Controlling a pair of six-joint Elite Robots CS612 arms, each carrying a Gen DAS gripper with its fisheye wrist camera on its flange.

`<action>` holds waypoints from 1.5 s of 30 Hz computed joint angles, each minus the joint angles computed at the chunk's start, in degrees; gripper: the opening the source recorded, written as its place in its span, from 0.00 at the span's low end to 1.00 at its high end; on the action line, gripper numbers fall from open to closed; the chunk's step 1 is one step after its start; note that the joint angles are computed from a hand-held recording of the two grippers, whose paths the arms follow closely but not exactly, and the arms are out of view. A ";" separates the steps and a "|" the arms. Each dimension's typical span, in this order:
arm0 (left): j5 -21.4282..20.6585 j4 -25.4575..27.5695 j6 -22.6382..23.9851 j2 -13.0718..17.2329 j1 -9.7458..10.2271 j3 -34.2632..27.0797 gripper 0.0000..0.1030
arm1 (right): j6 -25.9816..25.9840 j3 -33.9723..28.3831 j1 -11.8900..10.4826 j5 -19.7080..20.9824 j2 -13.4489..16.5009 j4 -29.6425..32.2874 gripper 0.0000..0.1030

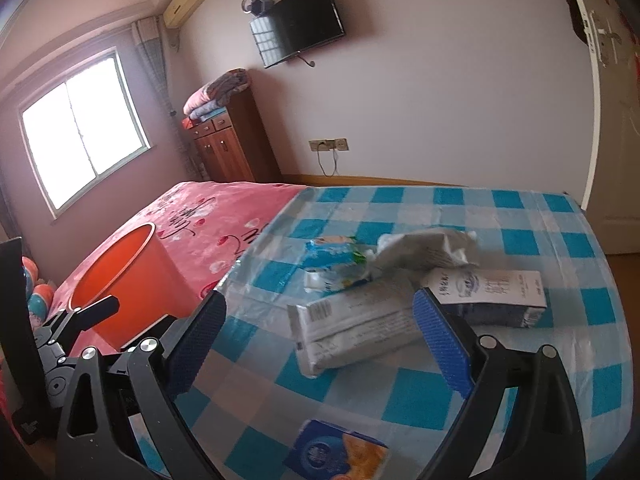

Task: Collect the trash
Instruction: 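Move both tools back from the bucket to the checkered cloth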

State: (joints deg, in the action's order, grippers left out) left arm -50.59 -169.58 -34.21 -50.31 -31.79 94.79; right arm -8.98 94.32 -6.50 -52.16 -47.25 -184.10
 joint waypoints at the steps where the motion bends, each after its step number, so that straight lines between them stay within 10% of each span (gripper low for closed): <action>1: -0.12 0.23 0.04 0.10 -0.04 -0.14 0.96 | 0.06 0.05 -0.15 -0.16 0.14 0.09 0.91; 45: -6.74 6.69 7.33 6.23 -1.75 -10.26 0.96 | 4.02 -5.07 -5.52 -6.13 6.36 3.24 0.91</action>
State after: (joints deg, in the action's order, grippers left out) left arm -57.33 -162.89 -26.88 -44.08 -33.54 84.53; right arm -4.97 89.25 -12.02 -58.28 -40.88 -180.86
